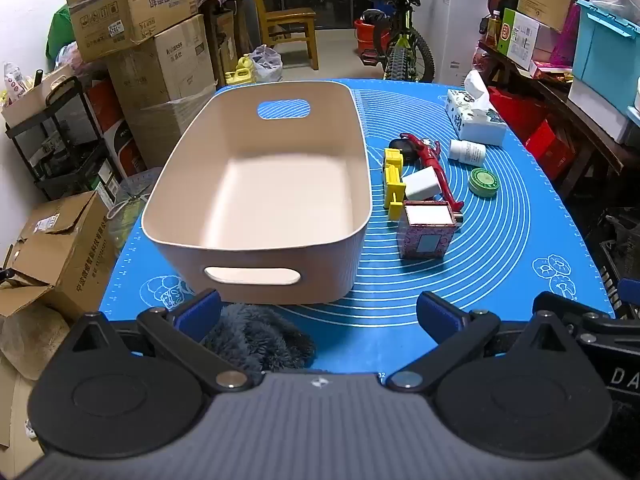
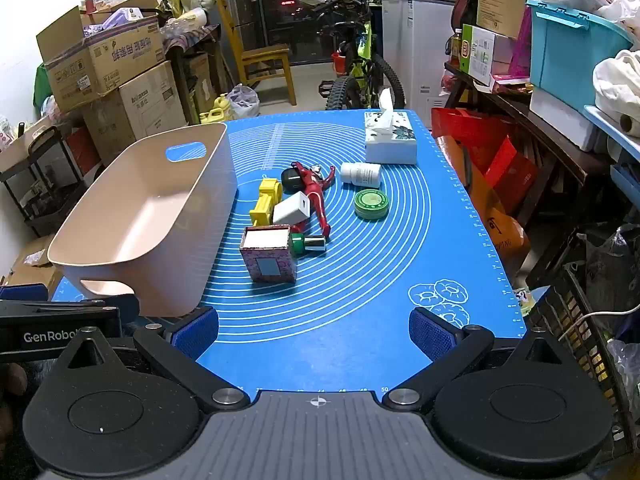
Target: Organize rigid objects
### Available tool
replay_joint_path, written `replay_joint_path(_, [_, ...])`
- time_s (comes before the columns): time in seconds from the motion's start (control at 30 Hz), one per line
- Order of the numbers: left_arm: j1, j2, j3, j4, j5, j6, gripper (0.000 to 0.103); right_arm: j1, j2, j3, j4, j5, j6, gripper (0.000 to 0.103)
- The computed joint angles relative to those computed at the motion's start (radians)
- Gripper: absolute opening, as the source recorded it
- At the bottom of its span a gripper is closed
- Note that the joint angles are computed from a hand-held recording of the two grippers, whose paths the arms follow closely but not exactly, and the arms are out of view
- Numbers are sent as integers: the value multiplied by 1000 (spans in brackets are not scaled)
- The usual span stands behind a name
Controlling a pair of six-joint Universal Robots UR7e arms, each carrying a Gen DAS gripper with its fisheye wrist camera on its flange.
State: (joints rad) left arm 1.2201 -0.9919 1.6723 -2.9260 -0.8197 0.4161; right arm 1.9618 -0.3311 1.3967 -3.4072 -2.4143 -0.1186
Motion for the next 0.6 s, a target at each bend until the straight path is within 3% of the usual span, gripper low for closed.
replay_joint_path(0.6, [0,1,0,-2,2,4,103,-1,-2,4,-2,3,2,101])
